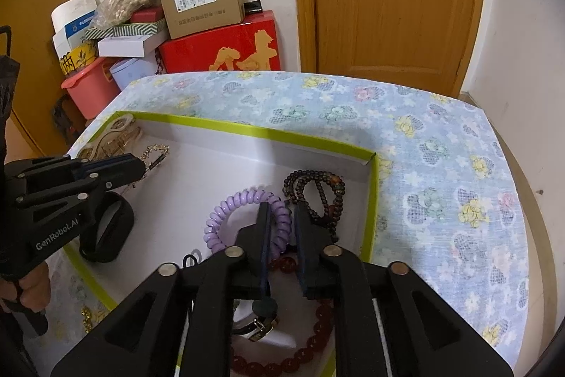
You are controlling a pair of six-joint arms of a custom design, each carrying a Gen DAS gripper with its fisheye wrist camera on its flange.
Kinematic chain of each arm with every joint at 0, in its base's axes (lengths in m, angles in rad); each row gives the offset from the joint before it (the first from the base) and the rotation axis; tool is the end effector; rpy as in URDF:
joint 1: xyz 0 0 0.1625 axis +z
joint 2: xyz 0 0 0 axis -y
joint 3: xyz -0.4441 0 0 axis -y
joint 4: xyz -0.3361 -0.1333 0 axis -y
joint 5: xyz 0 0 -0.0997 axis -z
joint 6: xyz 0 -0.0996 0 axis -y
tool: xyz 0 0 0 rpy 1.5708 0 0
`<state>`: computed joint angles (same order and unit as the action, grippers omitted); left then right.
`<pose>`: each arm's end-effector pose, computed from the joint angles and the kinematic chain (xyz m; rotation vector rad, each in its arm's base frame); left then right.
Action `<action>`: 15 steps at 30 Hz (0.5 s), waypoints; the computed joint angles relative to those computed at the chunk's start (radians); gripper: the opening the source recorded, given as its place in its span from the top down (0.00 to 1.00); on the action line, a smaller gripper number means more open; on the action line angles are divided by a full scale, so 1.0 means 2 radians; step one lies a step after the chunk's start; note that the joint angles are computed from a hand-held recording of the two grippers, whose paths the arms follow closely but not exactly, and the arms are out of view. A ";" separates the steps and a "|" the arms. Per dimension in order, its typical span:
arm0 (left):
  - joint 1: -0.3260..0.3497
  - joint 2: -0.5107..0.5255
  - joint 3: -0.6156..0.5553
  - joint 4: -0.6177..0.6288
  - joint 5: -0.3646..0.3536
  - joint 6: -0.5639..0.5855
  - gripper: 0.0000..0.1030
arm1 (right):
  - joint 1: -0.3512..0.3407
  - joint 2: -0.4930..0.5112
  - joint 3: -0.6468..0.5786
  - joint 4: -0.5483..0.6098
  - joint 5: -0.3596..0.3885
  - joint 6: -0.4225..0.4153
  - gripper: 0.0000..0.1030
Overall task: Organize jewelry
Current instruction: 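Carry the pink clip and purple hair tie into the green box and open both tools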
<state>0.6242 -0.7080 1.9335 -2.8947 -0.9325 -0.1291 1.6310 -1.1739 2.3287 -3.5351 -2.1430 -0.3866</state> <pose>-0.3404 -0.4826 0.0652 0.9902 2.3920 -0.5477 0.1055 -0.4313 0.2791 0.2290 -2.3279 0.8701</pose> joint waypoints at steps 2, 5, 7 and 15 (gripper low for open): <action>0.001 -0.001 -0.002 0.007 -0.005 -0.002 0.91 | 0.002 -0.001 0.001 -0.001 -0.002 0.000 0.76; -0.001 -0.003 0.001 0.005 -0.008 -0.003 0.82 | 0.005 -0.004 0.005 -0.006 -0.004 0.000 0.70; -0.002 -0.007 0.004 0.001 -0.013 -0.007 0.76 | 0.008 -0.006 0.009 -0.013 -0.007 -0.002 0.69; -0.018 -0.034 0.029 -0.005 -0.009 -0.025 0.75 | 0.032 -0.019 0.026 -0.027 -0.023 -0.002 0.69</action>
<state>0.5878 -0.7752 1.9920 -2.9046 -0.9502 -0.1789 1.6946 -1.2114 2.3805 -3.5894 -2.1889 -0.3899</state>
